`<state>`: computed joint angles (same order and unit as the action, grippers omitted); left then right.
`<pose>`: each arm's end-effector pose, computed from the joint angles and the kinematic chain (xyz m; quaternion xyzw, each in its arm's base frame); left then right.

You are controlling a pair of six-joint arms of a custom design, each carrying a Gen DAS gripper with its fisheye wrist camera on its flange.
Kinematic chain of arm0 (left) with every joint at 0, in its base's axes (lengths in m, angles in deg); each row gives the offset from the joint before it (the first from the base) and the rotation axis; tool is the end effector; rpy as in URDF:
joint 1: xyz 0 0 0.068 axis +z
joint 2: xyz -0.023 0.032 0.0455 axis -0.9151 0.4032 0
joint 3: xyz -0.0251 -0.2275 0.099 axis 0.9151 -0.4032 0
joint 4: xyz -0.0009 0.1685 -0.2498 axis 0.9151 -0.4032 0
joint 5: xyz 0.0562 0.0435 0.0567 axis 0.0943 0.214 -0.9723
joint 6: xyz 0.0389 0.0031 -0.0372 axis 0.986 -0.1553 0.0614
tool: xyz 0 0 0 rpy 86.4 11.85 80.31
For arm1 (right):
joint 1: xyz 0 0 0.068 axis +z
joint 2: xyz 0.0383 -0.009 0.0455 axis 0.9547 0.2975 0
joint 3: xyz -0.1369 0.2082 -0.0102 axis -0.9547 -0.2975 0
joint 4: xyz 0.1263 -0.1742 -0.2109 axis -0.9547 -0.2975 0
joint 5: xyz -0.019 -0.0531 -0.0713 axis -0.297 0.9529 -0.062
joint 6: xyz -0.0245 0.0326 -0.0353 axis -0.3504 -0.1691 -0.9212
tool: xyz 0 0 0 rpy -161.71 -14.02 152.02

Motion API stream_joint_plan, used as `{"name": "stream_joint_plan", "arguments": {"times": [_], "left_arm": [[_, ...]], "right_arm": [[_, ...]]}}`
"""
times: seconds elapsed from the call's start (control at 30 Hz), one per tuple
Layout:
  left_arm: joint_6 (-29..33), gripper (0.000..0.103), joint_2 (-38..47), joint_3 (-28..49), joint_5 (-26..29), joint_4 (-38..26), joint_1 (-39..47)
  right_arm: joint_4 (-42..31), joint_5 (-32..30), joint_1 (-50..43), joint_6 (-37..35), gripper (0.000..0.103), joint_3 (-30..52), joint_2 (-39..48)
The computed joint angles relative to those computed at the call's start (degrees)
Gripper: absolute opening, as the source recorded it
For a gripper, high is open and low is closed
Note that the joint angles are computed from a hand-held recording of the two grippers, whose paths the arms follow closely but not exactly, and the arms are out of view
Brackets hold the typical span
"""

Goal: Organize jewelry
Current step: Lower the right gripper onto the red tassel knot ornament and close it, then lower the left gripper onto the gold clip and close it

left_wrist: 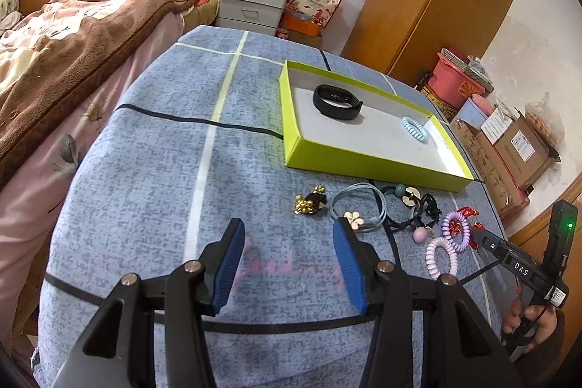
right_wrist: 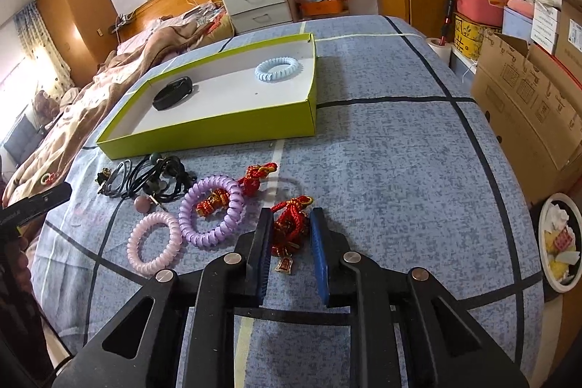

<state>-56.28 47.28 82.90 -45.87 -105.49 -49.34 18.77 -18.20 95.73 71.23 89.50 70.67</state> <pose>0.2667 0.0630 0.1401 0.0066 0.9297 -0.1706 0.3263 0.2442 0.1008 0.1199 0.0177 0.9354 0.1055 0.3369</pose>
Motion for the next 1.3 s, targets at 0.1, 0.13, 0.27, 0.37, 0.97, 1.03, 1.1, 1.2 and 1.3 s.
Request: {"name": "stream_joint_plan", "arguments": {"times": [0.1,0.13,0.27,0.37,0.97,1.03,1.1,1.2,1.3], "left_arm": [[-0.54,0.052,1.99,1.19,-1.19,0.52,-1.34],[-0.52,0.052,2.74,1.64,-1.59,0.81,-1.70],[-0.93,0.052,4.16,2.30,-6.16,2.93,-4.44],[0.83,0.052,3.23,1.13,-12.00,5.59,-7.54],[0.96,0.051,9.22,4.83,-16.02,6.54,-11.04],[1.07,0.048,9.36,4.93,-15.53,6.65,-11.26],[1.35,0.045,9.71,5.05,-15.13,6.93,-11.50],[1.68,0.030,10.13,5.62,-12.72,6.28,-11.13],[2.10,0.022,9.94,5.55,-11.73,5.94,-11.21]], "right_arm": [[0.17,0.40,-0.24,0.30,0.016,-0.85,-1.43],[0.21,0.10,-0.53,0.24,0.016,-1.06,-1.73],[-0.36,0.26,-0.69,-0.09,0.016,-1.33,-2.59],[-0.62,0.06,-0.67,-0.24,0.016,-1.37,-3.20],[-0.64,-0.83,-0.59,-0.32,0.016,-0.90,-3.84],[-0.51,-0.91,-0.47,-0.31,0.016,-0.79,-3.60],[-0.35,-0.82,-0.36,-0.31,0.016,-0.73,-3.39],[-0.39,-0.65,-0.27,-0.14,0.016,-0.59,-3.21],[-0.42,-0.62,-0.26,-0.09,0.016,-0.44,-3.04]]}}
